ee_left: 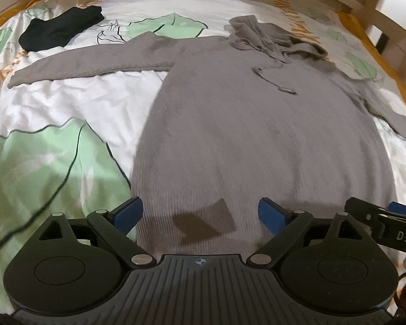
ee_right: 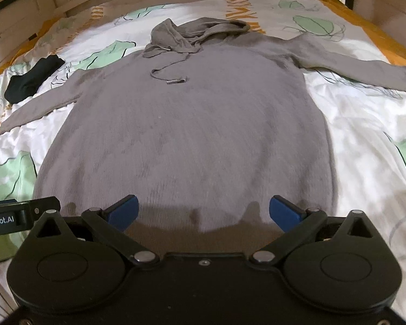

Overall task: Fold large clothes
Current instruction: 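Move the left gripper toward the grey sweater's sleeve cuff, then grasp the sleeve cuff with the left gripper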

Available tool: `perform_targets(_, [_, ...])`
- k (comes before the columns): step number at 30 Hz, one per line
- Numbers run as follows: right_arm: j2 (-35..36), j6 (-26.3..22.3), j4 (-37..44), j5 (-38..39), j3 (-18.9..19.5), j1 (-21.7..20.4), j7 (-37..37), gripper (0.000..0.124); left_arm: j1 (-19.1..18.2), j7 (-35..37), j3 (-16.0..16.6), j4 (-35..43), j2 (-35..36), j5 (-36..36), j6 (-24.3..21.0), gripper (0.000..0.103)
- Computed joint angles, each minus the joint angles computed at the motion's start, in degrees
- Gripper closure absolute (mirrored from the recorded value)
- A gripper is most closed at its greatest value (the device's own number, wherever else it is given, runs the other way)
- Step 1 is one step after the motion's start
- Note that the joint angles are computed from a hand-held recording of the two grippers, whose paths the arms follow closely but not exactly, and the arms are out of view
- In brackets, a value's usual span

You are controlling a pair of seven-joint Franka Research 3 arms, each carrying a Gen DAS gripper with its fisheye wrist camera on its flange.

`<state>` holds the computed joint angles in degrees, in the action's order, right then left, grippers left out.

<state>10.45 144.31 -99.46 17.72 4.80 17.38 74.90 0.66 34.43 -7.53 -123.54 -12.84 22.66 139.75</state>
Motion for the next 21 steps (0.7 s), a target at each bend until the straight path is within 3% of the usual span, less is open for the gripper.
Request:
perform_targets(8, [8.2,-3.8,11.6,0.2,0.4,0.2,-0.1,0.022,2.1,1.8,2.1,3.5,3.7,-0.5,1.9,0.01])
perform_targets(12, [13.1,-7.0,18.8,2.2,1.1,-0.4,-0.7,0.022,4.0,2.3,4.2,1.9,4.5,-2.4,9.4,0.011])
perform_targets(17, [18.9,-10.3,27.3,5.0,2.2,-1.1,-1.7,0.022,6.3,9.7,7.9,-0.8,6.0,-12.1,21.9,0.01])
perform_targets(21, [24.5,-14.9,35.9,7.2,3.2,-1.6,-1.2,0.021,11.0,8.3,8.3,1.8,8.2,-7.1,22.3,0.01])
